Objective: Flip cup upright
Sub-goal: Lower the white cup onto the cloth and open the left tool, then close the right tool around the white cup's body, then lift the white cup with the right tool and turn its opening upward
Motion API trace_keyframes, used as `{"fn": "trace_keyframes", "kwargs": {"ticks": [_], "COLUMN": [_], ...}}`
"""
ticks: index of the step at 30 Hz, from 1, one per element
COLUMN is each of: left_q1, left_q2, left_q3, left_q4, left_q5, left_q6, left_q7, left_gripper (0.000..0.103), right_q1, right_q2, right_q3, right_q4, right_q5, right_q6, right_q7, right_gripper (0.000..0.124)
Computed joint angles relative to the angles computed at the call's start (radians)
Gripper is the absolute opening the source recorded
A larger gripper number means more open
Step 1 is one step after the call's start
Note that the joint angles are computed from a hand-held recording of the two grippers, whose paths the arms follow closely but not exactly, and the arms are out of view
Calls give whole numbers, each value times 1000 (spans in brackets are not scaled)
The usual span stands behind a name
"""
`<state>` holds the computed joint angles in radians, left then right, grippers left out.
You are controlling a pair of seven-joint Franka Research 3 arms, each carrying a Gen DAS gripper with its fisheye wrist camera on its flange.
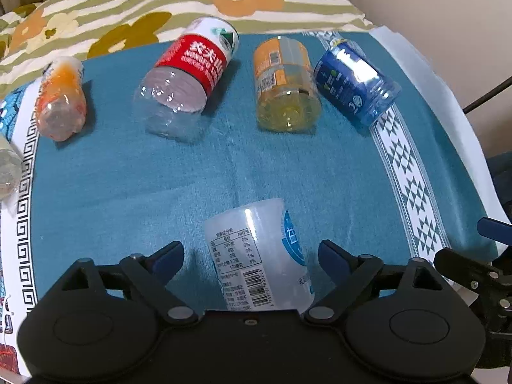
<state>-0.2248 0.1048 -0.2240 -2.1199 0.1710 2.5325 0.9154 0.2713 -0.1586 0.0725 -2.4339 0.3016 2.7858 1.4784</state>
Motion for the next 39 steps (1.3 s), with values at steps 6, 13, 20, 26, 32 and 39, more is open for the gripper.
{"fn": "trace_keyframes", "kwargs": {"ticks": [6, 13, 20, 26, 32, 39], "left_q1": [-16, -11, 19, 26, 33, 52], "left_q2": [-91, -251, -421, -510, -558, -595], "left_q3": [-1, -19, -11, 32, 64, 72], "left_q4": [-51, -147, -325, -438, -510, -553], "left_q5": [72, 228, 260, 192, 106, 57], "left_q6": [13, -18, 58, 102, 132, 137], "left_q7": [-111, -263, -277, -216, -149, -131], "left_gripper": [101, 103, 103, 103, 103, 103], "right_q1": [5, 17, 36, 60, 84, 102], "right_q2": [-11, 17, 179, 354, 475, 539], "right_q3": [-15, -14, 15, 29, 35, 40], "right_q4": [41, 172, 398, 593, 713, 772], "right_q5": [17, 48, 42, 65, 49, 36], "right_q6": [-51, -182, -400, -553, -616, -660], "right_q7": [-79, -167, -100, -8, 68, 100], "right_gripper": [103, 103, 103, 103, 102, 81]}}
